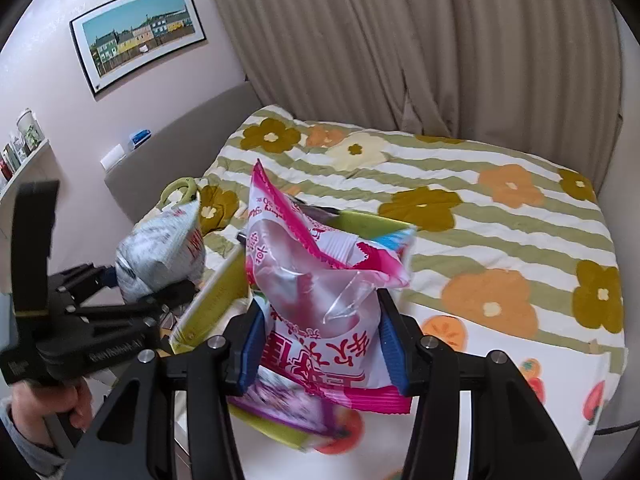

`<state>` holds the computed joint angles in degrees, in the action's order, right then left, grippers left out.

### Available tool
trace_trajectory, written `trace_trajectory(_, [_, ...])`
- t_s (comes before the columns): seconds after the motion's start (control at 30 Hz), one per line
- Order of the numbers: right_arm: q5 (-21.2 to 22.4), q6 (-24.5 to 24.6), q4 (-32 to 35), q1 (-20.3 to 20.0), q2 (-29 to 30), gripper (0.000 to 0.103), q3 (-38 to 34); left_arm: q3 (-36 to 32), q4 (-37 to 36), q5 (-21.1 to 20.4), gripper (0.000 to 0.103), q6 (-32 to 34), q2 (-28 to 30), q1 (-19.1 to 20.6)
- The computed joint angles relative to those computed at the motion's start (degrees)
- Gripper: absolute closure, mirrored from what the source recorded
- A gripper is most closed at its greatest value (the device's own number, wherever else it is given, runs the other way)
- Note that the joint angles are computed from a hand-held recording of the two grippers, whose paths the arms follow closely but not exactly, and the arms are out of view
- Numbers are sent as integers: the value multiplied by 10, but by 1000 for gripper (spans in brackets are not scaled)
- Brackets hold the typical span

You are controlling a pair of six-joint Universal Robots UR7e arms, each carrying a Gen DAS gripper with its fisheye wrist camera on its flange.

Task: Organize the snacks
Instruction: 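Carry the grey bag and pink bag over the box with both tools, then release the grey bag from left tool while right tool drops pink bag in box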

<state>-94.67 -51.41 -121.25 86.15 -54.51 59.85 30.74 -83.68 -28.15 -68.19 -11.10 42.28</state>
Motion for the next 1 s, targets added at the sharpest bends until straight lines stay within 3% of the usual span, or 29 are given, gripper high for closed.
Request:
trace_trajectory(0.13, [-19,12,-22,15,15,56,6,49,-67,-21,40,56,-23,16])
trace_trajectory(0.23, [-36,23,-29,22,28,56,-2,59,-90,-27,32,91,-24,22])
trace_trajectory(0.27, [-38,24,-26,20,29,56,-5,61,-97,-29,20,99,-23,22])
trace_trajectory(0.3, [-43,29,-27,22,35,56,-11,75,-113,-30,0,110,-28,23])
trace_trajectory(0.47, [-57,42,-28,27,45,56,-18,180,-197,-47,0,143,-77,25])
trace_trajectory(0.73, [-89,53,-47,42,67,54,-15,252,-249,-59,0,163,-115,32])
trace_trajectory(0.8, [-96,57,-41,45,77,48,-22,254,-247,-57,0,164,-118,34])
trace_trajectory(0.87, [-84,64,-52,44,78,17,-18,264,-261,-58,0,172,-124,35])
trace_trajectory(0.9, [-79,69,-60,43,75,10,-13,269,-265,-58,1,174,-127,36])
trace_trajectory(1.0, [-77,81,-72,37,65,7,4,273,-257,-53,0,163,-129,35])
